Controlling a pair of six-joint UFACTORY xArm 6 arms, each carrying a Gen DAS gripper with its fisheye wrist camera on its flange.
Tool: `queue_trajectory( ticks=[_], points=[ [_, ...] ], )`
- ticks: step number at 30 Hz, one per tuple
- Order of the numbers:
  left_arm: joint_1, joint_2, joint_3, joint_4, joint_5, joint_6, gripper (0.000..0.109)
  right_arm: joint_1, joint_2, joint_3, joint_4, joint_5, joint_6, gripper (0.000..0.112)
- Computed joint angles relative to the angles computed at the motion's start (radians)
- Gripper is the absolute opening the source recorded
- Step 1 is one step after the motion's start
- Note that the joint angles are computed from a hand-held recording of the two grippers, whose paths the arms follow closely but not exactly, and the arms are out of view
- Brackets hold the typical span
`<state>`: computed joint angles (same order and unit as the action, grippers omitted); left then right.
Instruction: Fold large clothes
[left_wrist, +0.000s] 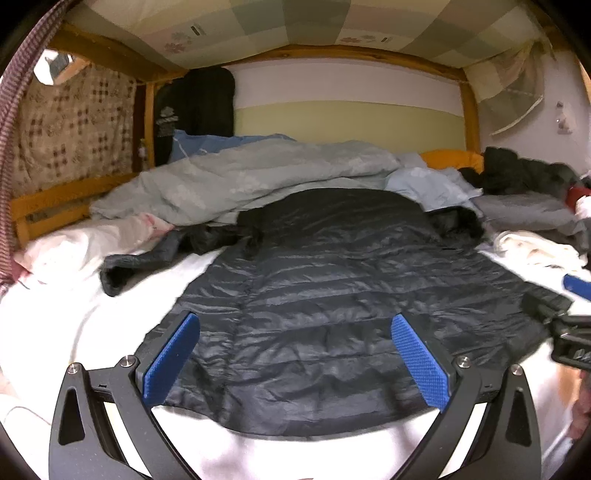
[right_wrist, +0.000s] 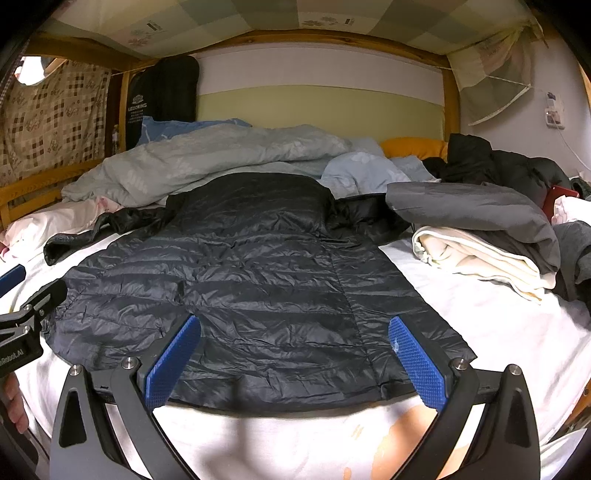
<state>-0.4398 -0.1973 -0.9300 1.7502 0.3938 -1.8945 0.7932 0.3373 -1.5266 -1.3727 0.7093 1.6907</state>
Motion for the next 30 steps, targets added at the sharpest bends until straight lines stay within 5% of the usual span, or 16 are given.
queue_trajectory(
  ticks=[30],
  points=[
    [-0.012, -0.021, 0.020, 0.049, 0.048, -0.057, 0.103, 0.020, 0.020, -0.021, -0.019, 0.069, -0.011, 0.103]
  ],
)
